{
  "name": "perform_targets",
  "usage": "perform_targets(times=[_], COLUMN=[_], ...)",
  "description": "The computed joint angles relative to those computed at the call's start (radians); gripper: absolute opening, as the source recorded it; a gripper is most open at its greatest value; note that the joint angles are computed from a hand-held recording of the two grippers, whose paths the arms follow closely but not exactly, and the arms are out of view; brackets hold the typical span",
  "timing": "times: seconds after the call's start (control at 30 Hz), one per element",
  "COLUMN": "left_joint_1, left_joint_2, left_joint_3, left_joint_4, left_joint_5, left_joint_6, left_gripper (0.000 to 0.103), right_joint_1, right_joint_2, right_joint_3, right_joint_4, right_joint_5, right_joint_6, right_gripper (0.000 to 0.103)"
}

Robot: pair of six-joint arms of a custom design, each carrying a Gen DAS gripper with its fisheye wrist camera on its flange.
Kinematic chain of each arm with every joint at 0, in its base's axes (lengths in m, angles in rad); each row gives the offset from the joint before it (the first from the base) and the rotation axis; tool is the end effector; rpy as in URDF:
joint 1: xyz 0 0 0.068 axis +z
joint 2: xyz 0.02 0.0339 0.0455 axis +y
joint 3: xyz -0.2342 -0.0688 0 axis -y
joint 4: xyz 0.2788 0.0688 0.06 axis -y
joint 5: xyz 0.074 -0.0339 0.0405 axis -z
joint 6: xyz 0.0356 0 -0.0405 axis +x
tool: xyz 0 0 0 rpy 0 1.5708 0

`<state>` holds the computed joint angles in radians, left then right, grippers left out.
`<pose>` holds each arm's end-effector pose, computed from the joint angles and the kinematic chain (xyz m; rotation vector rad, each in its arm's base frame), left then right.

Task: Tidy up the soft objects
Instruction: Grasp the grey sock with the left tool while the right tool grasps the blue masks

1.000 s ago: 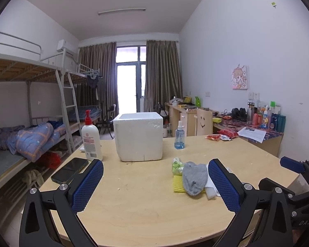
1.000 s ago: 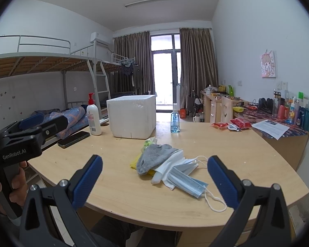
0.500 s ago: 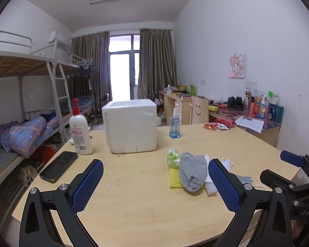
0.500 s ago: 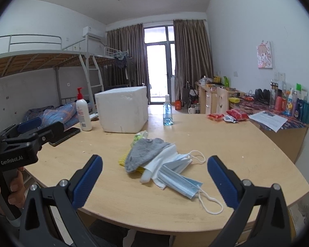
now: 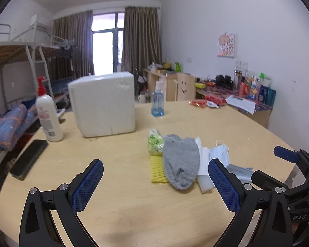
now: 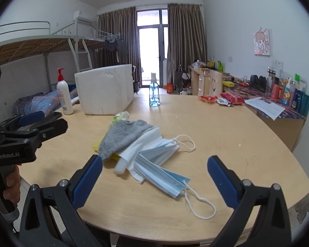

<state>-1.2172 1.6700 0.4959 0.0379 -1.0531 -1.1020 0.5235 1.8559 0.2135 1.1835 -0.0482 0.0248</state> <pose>0.1138 -0.2190 0.0295 -0.1425 2.0318 0.0605 0.1931 0.1135 0.0073 -0.5360 1.9805 0.3927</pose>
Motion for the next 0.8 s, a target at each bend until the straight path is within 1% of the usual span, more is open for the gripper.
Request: perform_targets(times=[0.1, 0.2, 0.33, 0.43, 0.5, 0.57, 0.63, 0.67, 0.73, 0.8], left_joint_1=[0.046, 0.103, 0.173, 0.226, 0.271, 0.303, 0.336, 0.347, 0.37, 0.385], left_joint_2=[0.022, 0.056, 0.093, 0.129, 0.157, 0.178, 0.203, 0.213, 0.232, 0.246], left_joint_3=[-0.006, 0.0, 0.015, 0.036, 0.061, 0.076, 0.092, 0.1, 0.116, 0.127], left_joint_4=[0.099, 0.204, 0.299, 0.34, 0.347, 0.353, 0.357, 0.356, 0.353, 0.361], left_joint_5=[0.058, 0.14, 0.25, 0.337, 0.403, 0.435, 0.469, 0.482, 0.517, 0.55], left_joint_6=[0.088, 0.185, 0.281, 0.328, 0.352, 0.362, 0.368, 0.371, 0.38, 0.39], left_gripper=[0.102, 0.102, 0.101, 0.095, 0.087, 0.085, 0.077, 0.075, 0.066, 0.063], right_joint_1=[-0.017, -0.029, -0.052, -0.065, -0.068, -0.072, -0.083, -0.087, -0.094, -0.104], right_joint_2=[0.019, 0.041, 0.063, 0.065, 0.06, 0.067, 0.085, 0.094, 0.115, 0.133], right_joint_3=[0.025, 0.048, 0.071, 0.089, 0.099, 0.109, 0.121, 0.128, 0.143, 0.157], right_joint_4=[-0.023, -0.042, -0.058, -0.075, -0.088, -0.088, -0.083, -0.084, -0.085, -0.091], right_joint_5=[-0.013, -0.02, -0.036, -0.047, -0.05, -0.056, -0.07, -0.075, -0.08, -0.09], right_joint_6=[-0.006, -0.006, -0.005, -0.001, -0.001, -0.007, -0.011, -0.013, -0.014, -0.014], right_gripper=[0.103, 0.103, 0.103, 0.103, 0.103, 0.103, 0.103, 0.103, 0.103, 0.103])
